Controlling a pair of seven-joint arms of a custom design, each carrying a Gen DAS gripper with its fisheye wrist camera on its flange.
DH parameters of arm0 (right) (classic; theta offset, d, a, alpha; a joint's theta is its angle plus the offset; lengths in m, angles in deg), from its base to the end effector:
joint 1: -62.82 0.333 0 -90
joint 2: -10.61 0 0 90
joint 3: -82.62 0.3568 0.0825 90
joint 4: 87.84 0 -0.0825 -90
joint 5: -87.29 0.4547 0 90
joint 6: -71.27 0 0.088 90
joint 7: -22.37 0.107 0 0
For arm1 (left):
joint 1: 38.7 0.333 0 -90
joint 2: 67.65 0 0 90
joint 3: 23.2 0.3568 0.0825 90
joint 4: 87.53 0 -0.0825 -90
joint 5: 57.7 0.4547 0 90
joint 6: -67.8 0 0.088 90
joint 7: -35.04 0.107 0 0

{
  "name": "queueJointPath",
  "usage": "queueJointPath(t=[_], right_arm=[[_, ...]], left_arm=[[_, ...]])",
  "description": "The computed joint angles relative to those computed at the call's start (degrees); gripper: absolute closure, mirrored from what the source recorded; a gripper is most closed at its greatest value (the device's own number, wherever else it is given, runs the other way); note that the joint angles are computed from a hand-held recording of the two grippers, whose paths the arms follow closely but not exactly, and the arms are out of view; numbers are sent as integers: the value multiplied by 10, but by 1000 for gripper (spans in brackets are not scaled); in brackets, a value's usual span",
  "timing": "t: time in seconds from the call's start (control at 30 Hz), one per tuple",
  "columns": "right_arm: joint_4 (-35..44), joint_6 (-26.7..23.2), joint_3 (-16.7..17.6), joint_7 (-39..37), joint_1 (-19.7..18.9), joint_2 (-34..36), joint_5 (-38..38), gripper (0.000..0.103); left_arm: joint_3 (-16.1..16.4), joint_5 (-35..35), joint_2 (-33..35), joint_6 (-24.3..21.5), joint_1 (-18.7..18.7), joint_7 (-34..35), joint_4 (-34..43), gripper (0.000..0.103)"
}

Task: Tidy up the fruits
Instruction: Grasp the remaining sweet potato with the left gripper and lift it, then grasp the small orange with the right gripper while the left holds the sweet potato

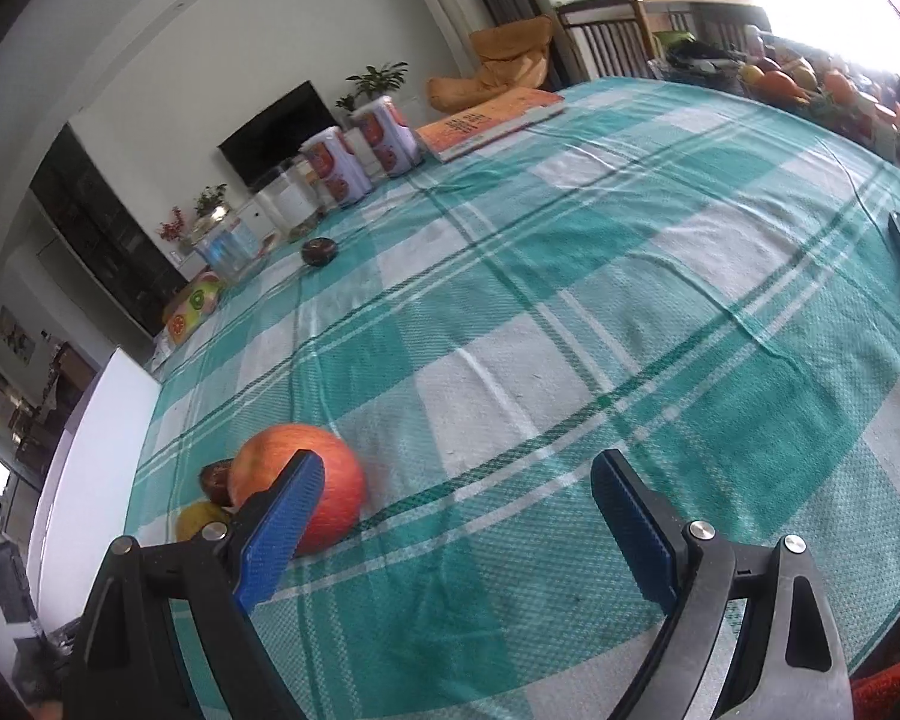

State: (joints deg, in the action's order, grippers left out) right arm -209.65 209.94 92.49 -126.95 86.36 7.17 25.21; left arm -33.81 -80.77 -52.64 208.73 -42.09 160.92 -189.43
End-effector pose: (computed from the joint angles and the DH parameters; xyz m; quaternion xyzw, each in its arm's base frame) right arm 0.5200 0.3398 0.4824 -0.3419 0.8335 -0.2665 0.3425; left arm 0.7190 -0.1677 0.4651 -0.4521 0.8500 -0.2614 0.0688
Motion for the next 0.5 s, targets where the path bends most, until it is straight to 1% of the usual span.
queueJointPath(t=[0.07, 0.1, 0.13, 0.17, 0.2, 0.27, 0.3, 0.33, 0.43, 0.47, 0.5], right_arm=[[25, 57, 3, -35, 4, 20, -63, 13], [43, 89, 2, -73, 7, 37, -76, 13], [64, 119, 0, -126, 11, 58, -68, 13], [84, 144, -2, -185, 15, 78, -40, 13], [101, 158, -4, -239, 19, 98, -7, 13], [126, 164, -8, -315, 27, 126, 52, 15], [134, 166, -13, -331, 30, 136, 72, 15], [136, 178, -21, -330, 32, 142, 85, 16], [135, 230, -35, -346, 30, 157, 146, 23], [133, 250, -34, -363, 28, 161, 173, 25], [131, 282, -30, -386, 24, 167, 203, 26]], left_arm=[[-1, -5, -1, 3, 2, 6, -3, 46], [-1, -8, -1, 3, 3, 10, -3, 46], [-2, -11, -1, 3, 4, 13, -4, 46], [-2, -13, -2, 5, 5, 15, -6, 46], [-2, -15, -3, 7, 5, 18, -8, 46], [-2, -15, -5, 12, 4, 21, -12, 45], [-2, -17, -5, 13, 4, 24, -13, 44], [-3, -19, -7, 15, 5, 27, -17, 44], [-3, -25, -9, 12, 6, 32, -18, 44], [-3, -28, -10, 10, 7, 33, -18, 44], [-2, -30, -10, 10, 8, 34, -17, 44]])
